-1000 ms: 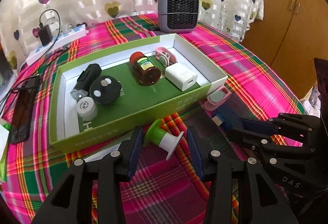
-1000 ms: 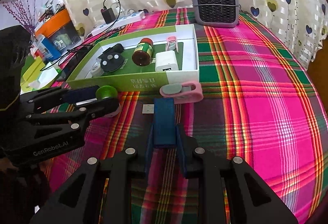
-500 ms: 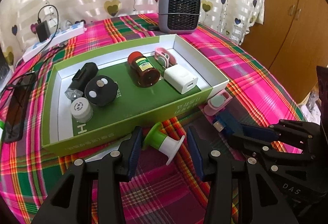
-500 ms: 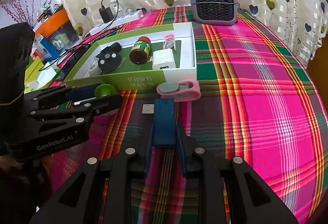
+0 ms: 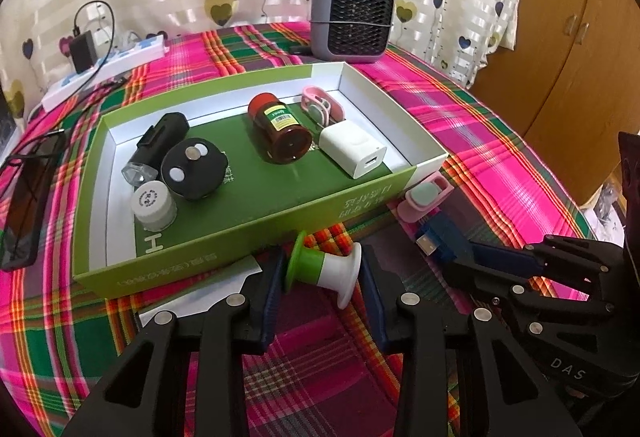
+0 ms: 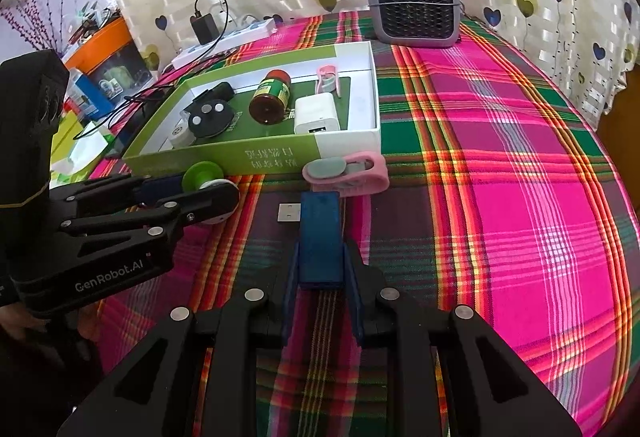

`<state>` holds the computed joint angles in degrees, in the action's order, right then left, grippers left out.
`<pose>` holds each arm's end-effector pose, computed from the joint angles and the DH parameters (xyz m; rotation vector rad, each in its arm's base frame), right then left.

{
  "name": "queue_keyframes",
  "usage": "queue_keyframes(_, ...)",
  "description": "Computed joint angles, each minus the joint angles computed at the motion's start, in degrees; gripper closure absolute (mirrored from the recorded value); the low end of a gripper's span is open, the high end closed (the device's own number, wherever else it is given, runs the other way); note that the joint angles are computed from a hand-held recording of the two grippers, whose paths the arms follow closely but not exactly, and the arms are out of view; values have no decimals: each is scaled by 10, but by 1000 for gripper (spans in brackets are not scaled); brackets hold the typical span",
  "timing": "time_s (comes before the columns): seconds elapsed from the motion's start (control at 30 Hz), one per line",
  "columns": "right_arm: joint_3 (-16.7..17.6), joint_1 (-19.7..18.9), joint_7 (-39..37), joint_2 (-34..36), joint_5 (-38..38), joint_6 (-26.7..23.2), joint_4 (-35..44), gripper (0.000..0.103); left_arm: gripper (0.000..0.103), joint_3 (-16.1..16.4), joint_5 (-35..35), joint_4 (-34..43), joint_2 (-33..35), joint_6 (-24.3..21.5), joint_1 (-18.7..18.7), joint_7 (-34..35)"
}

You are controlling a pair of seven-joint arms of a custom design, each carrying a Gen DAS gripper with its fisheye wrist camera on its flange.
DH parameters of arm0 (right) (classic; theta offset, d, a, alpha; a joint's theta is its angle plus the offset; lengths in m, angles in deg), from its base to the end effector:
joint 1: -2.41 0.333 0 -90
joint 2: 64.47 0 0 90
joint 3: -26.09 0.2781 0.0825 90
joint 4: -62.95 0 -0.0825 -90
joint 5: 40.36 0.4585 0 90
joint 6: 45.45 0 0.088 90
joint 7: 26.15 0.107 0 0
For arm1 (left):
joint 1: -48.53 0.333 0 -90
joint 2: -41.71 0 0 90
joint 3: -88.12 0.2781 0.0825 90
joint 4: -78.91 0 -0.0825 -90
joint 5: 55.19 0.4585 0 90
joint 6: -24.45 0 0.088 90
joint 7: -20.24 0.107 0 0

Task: Organize rigid objects
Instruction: 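Grasp the green-white spool with the left tool while the right tool lifts the blue block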

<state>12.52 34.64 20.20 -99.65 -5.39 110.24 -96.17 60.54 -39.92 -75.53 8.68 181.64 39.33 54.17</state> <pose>0.4396 0.1429 0.3610 -2.1509 1.1415 -0.1491 0.3983 -0.2833 0.3757 -1.9579 1.7498 -0.7290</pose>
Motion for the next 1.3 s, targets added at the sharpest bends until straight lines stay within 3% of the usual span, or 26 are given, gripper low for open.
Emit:
queue_keyframes(0.93,-4,1,-7,-11,3,3,-6,80,68,-8,7,-5,-21,-8,-4,-11)
queue_keyframes(1.3,-9,7,-7,-29,-5,10,-9,80,68,-14,8,-17,-60,-17,-12,-17)
